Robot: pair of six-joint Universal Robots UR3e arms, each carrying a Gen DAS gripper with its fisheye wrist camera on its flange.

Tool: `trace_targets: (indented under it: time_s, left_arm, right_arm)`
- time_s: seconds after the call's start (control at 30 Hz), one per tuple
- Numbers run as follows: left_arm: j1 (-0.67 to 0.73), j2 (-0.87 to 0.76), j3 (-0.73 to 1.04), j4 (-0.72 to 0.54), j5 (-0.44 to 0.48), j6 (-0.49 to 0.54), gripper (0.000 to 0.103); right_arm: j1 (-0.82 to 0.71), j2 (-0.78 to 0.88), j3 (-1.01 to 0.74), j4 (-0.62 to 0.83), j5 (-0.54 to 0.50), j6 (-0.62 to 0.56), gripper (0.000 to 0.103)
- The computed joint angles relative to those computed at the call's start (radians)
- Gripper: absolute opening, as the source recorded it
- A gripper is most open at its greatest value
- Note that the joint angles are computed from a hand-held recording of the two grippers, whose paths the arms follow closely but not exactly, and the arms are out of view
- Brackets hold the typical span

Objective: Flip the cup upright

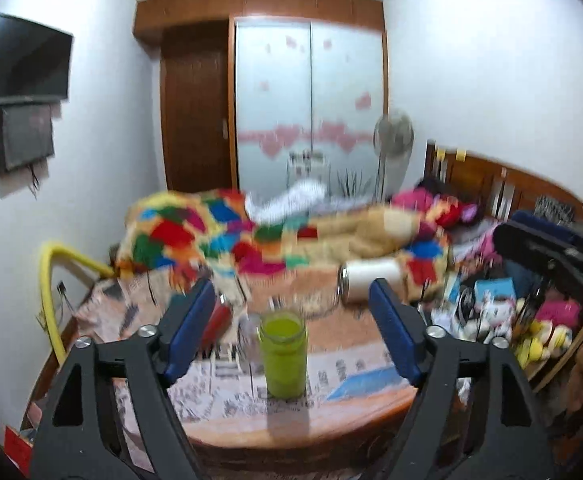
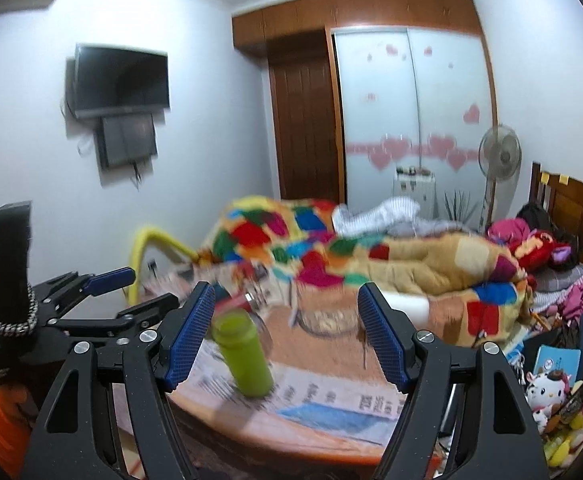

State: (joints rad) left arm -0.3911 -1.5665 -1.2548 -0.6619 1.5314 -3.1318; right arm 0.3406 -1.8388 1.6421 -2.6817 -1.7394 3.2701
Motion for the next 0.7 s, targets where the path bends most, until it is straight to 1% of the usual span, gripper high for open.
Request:
trace_targets:
  time_s: [0.1,0.2,0.27,0.33,0.4,0.5,0.57,0.7]
  left_arm:
    - [-0.011,0.089,-0.069,0.077,0.032,-0.006,0.086]
    - [-0.023,0.159,-0.133,0.143,0.060,-0.014,0.092]
    - [-0.036,0.186,-0.164,0.168,0.089,-0.022,0.098]
    - [-0.041,0.207,-0.194,0.183,0.114,-0.035,0.103]
    - [-0.049,0.225,-0.220,0.194,0.143,-0.047,0.103]
    - [-0.045,0.246,-0.244,0.192,0.161,-0.057,0.103]
    - [-0.053,0.250,-0.254,0.195,0.181,-0.066,0.103]
    - [-0.044,0.274,-0.281,0.192,0.178,-0.093,0.103]
  right_arm:
    - [0.086,0.011,-0.017,-0.054,-0.087,0.002,0.071]
    - [0.154,0.033,-0.026,-0.104,-0.152,0.005,0.071]
    - [0.189,0.047,-0.025,-0.133,-0.194,0.002,0.072]
    - [0.225,0.064,-0.023,-0.155,-0.243,0.000,0.076]
    - [0.253,0.073,-0.013,-0.173,-0.284,-0.002,0.087]
    - [0.297,0.098,-0.028,-0.172,-0.358,-0.013,0.098]
    - [0.321,0.107,-0.028,-0.179,-0.402,-0.015,0.103]
    - [0.338,0.103,-0.027,-0.173,-0.426,-0.014,0.103]
